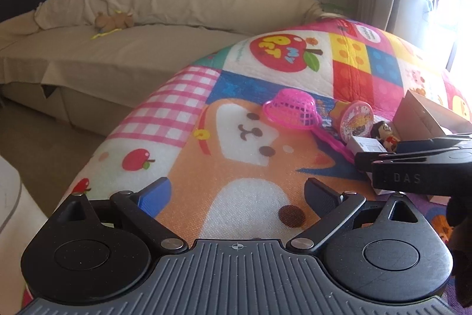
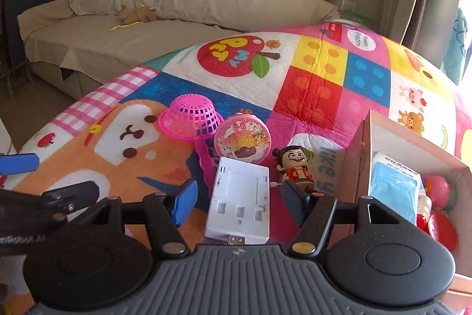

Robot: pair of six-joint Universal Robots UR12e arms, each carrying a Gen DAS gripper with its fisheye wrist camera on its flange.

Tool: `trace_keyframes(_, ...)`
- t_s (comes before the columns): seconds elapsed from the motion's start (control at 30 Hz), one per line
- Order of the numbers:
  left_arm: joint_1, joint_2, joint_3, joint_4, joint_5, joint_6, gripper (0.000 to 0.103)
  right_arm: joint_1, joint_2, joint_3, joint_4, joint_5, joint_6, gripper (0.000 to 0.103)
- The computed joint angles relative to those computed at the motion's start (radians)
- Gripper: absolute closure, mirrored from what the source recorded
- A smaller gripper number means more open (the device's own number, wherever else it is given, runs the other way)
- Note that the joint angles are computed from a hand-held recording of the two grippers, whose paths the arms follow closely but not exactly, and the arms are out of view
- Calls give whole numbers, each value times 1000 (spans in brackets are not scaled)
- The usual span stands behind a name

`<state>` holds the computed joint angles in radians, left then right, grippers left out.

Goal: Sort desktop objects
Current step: 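Drop the yellow keychain toy into the box with the right gripper, then grasp the white block with the right gripper and set it back on the mat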

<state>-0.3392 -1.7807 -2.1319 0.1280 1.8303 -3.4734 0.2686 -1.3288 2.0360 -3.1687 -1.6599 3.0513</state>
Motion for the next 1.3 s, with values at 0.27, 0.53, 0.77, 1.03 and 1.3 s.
trace_keyframes(0.27, 9, 3, 0, -12, -14, -30, 3, -29, -8, -23, 150, 99, 36, 53)
trace_keyframes(0.53, -7, -3, 7, -8, 16, 13, 3, -82, -161, 144, 108, 198, -34, 54)
trace_keyframes(0.77, -27, -20, 33, 0, -31, 111, 3, -132, -259, 270, 42, 82, -32, 54)
trace_keyframes(1.03, -67, -99, 152, 34, -34, 254, 3, -193, -267, 340, -91, 53, 67, 28)
trace_keyframes(1.3, -79, -189, 293, -101, -55, 284, 17, -216, -263, 377, -194, 72, 122, 17)
